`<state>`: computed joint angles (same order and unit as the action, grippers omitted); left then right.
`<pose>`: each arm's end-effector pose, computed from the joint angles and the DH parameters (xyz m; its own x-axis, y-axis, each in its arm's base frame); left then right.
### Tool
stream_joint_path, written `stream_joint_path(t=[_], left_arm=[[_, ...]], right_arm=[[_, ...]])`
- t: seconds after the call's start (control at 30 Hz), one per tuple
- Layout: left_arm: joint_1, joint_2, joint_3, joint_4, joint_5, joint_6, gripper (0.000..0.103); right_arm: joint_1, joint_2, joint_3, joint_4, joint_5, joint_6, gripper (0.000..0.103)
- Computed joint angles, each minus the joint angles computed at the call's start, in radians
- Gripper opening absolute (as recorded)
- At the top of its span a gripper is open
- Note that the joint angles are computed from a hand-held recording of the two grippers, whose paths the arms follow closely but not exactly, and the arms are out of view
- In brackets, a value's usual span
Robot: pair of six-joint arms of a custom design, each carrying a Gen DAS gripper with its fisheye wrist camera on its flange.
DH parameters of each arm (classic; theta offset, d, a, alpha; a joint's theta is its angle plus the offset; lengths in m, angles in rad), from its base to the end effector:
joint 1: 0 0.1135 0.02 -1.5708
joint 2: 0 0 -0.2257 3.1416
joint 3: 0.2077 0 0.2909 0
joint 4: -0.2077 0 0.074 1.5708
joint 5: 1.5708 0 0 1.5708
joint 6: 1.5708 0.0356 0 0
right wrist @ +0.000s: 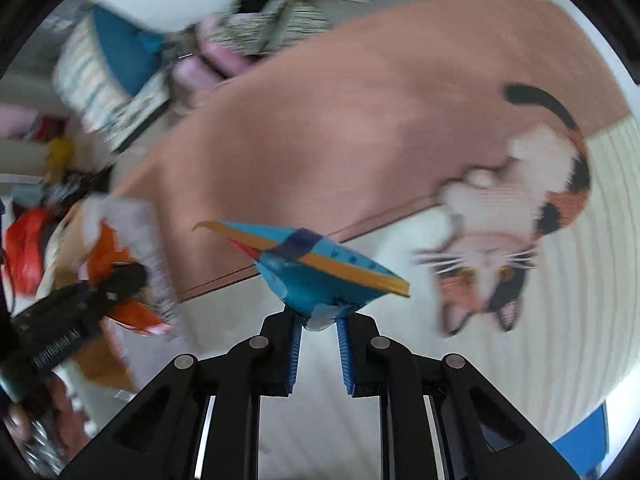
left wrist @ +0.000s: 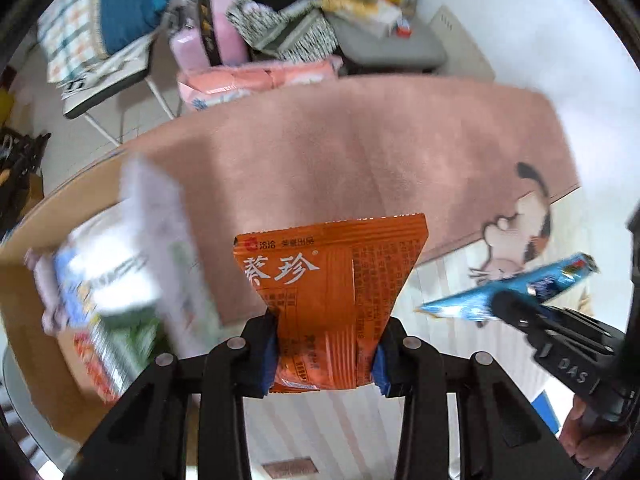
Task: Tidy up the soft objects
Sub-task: 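Carry both items into the box and release them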
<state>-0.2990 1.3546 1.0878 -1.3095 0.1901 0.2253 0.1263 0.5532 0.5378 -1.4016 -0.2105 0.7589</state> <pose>0.2478 -0.0834 0.2078 -0.8671 0.4968 -0.0369 0.4945 0.8492 -0.1854 0.1282 0.0238 0.1802 -0.8179 0.5745 0.0309 0.5622 0.7866 0.2552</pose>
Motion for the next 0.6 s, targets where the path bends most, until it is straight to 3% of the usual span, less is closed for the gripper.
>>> stream_joint_path(t=[0.13, 0.23, 0.4, 0.6], left_arm=[[0.236, -0.135, 0.007, -0.125, 0.032, 0.161, 0.034], [0.469, -0.134, 0.095, -0.204, 0.036, 0.339, 0.034], [0.732, -0.068, 0.232, -0.245, 0.022, 0.531, 0.034], [0.896, 0.086, 0.339, -0.177, -0.006, 0.613, 0.034]], right_arm=[[0.354, 0.175, 0.192, 0.113, 0.049, 0.245, 0.017], [0.568, 0.298, 0.355, 0.134, 0.118, 0.375, 0.017], [0.722, 0.555, 0.626, 0.158, 0.138, 0.416, 0.017], [0.764, 0.866, 0.892, 0.107, 0.092, 0.349, 0.017]])
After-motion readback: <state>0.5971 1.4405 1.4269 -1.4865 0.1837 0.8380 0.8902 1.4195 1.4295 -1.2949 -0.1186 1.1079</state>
